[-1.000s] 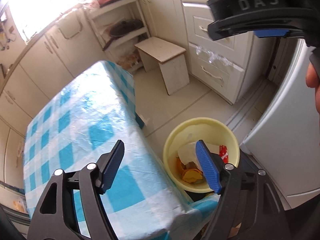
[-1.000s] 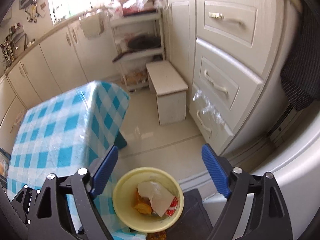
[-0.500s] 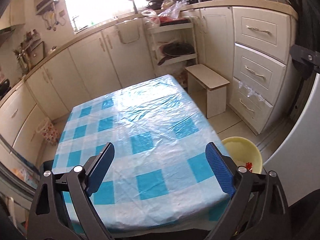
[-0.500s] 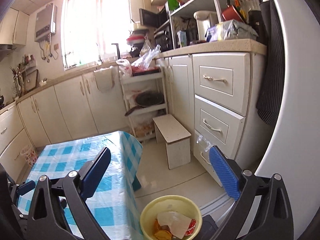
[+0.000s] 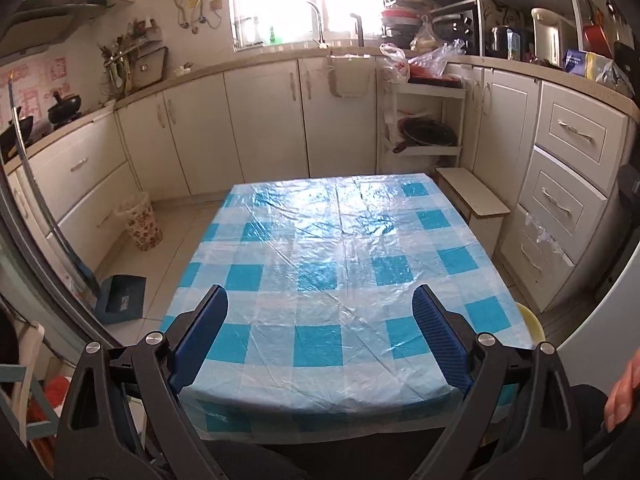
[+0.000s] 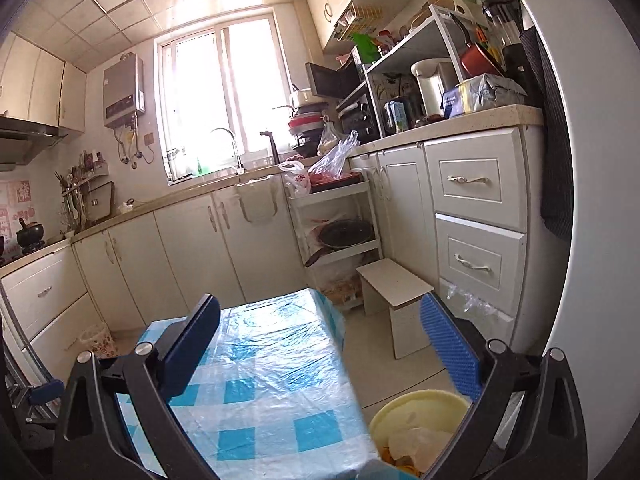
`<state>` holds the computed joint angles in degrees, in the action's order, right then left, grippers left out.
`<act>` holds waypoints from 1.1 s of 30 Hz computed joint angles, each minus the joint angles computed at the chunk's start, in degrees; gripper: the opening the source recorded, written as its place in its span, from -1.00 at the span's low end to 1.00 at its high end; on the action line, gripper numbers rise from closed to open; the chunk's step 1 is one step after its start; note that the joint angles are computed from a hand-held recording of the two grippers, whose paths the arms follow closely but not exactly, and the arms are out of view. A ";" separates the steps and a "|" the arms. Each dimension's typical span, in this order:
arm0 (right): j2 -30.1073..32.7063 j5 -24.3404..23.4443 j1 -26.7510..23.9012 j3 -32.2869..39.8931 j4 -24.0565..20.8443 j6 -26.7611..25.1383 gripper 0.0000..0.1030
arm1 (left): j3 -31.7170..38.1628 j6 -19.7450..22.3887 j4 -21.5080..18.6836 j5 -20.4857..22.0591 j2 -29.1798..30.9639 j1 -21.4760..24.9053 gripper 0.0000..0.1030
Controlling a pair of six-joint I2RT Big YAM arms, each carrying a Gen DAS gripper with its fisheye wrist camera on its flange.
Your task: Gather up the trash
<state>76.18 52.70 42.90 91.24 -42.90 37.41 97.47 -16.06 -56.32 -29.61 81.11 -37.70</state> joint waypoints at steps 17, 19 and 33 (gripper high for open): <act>6.24 2.29 4.22 5.71 -8.89 -3.86 0.86 | -8.50 1.32 3.59 -3.09 -5.37 0.81 0.76; 6.32 1.52 3.87 5.81 -10.12 -2.25 0.86 | -8.38 1.06 3.32 -3.14 -5.02 0.93 0.77; 8.02 1.05 3.79 8.00 -15.12 -0.38 0.86 | -8.00 0.57 2.88 -2.95 -4.49 1.32 0.77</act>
